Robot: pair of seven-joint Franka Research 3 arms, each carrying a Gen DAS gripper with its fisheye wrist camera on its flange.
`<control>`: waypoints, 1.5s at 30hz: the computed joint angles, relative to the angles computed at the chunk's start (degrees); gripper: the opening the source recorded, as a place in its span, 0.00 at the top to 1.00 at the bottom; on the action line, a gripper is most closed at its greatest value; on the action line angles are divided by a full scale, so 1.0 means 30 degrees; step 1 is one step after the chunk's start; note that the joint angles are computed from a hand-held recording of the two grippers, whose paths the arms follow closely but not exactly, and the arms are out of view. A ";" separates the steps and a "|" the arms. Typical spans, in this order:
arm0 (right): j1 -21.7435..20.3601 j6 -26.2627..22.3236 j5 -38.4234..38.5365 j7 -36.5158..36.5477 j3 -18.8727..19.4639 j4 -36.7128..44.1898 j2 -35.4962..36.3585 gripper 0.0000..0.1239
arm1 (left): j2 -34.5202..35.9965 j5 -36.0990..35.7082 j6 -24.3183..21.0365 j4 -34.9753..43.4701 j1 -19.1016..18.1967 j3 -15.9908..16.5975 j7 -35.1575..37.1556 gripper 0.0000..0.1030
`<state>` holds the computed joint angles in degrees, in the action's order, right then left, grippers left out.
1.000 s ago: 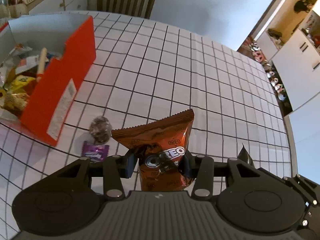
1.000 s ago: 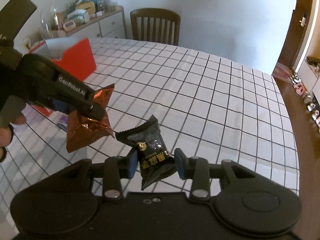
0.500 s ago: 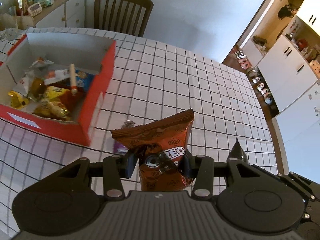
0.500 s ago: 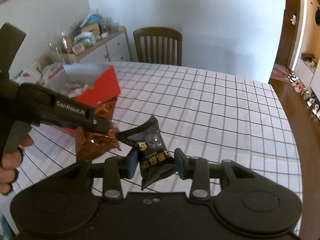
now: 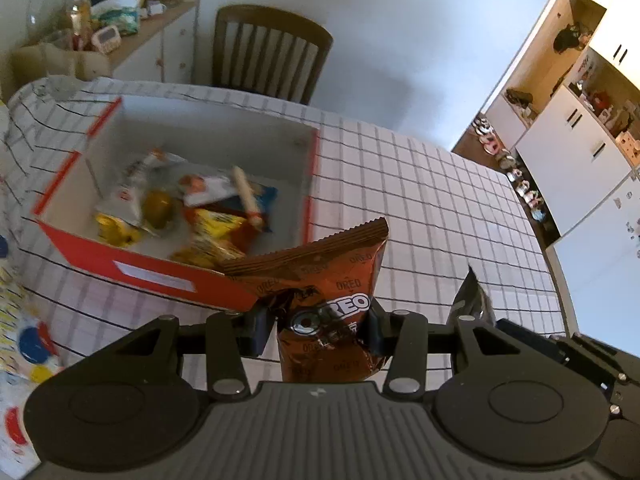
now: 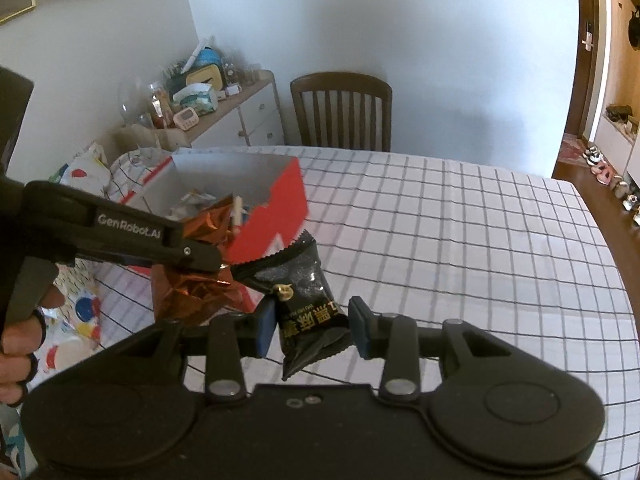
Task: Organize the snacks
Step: 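Carry the Oreo bag and black packet over the red box, then open both tools to drop the Oreo bag and black packet into the box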
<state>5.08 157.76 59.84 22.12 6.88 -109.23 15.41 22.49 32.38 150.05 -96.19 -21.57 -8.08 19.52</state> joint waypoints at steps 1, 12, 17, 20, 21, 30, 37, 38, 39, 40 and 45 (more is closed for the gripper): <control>0.0198 0.0171 -0.0103 0.0235 0.0075 0.0067 0.0025 0.70 | -0.0372 0.0001 0.0182 -0.0488 0.0187 0.0050 0.0114 0.56; 0.2179 0.3451 -0.1614 0.3206 0.1114 0.1295 0.1168 0.70 | -0.2718 0.0450 0.1374 -0.3590 0.2163 0.0377 0.1055 0.56; 0.3101 0.4861 -0.3992 0.6329 0.1125 0.2282 0.2261 0.70 | -0.3014 0.1085 0.1277 -0.3774 0.2858 0.0655 0.1397 0.56; 0.3815 0.5551 -0.5746 0.8397 0.0732 0.2850 0.2927 0.70 | -0.3052 0.1511 0.1204 -0.3709 0.3202 0.0884 0.1136 0.56; 0.4095 0.5604 -0.6358 0.9129 0.0487 0.3101 0.3182 0.70 | -0.3055 0.1613 0.1227 -0.3680 0.3315 0.0940 0.1015 0.56; 0.7028 0.4839 -1.1574 1.5123 -0.2775 0.5537 0.5497 0.70 | -0.1149 0.1170 -0.0053 -0.1396 0.4149 0.1174 0.2838 0.56; 0.8134 0.3469 -1.4563 1.8567 -0.4409 0.7404 0.7180 0.70 | 0.0703 -0.0518 -0.0514 0.0150 0.4433 0.1125 0.4775 0.56; 0.8044 0.3215 -1.4816 1.8895 -0.4403 0.7589 0.7320 0.70 | 0.0927 -0.0585 -0.0647 0.0385 0.4351 0.1188 0.4908 0.56; 0.8003 0.2937 -1.5108 1.9256 -0.4434 0.7855 0.7514 0.70 | 0.1153 -0.0694 -0.0793 0.0637 0.4293 0.1219 0.5056 0.56; 0.7890 0.2900 -1.5358 1.9456 -0.4332 0.7992 0.7650 0.70 | 0.1378 -0.0833 -0.0876 0.0851 0.4250 0.1217 0.5206 0.56; 0.7423 0.2882 -1.6831 2.0094 -0.3839 0.8234 0.7912 0.70 | 0.2275 -0.1431 -0.1211 0.1712 0.4001 0.1245 0.5699 0.56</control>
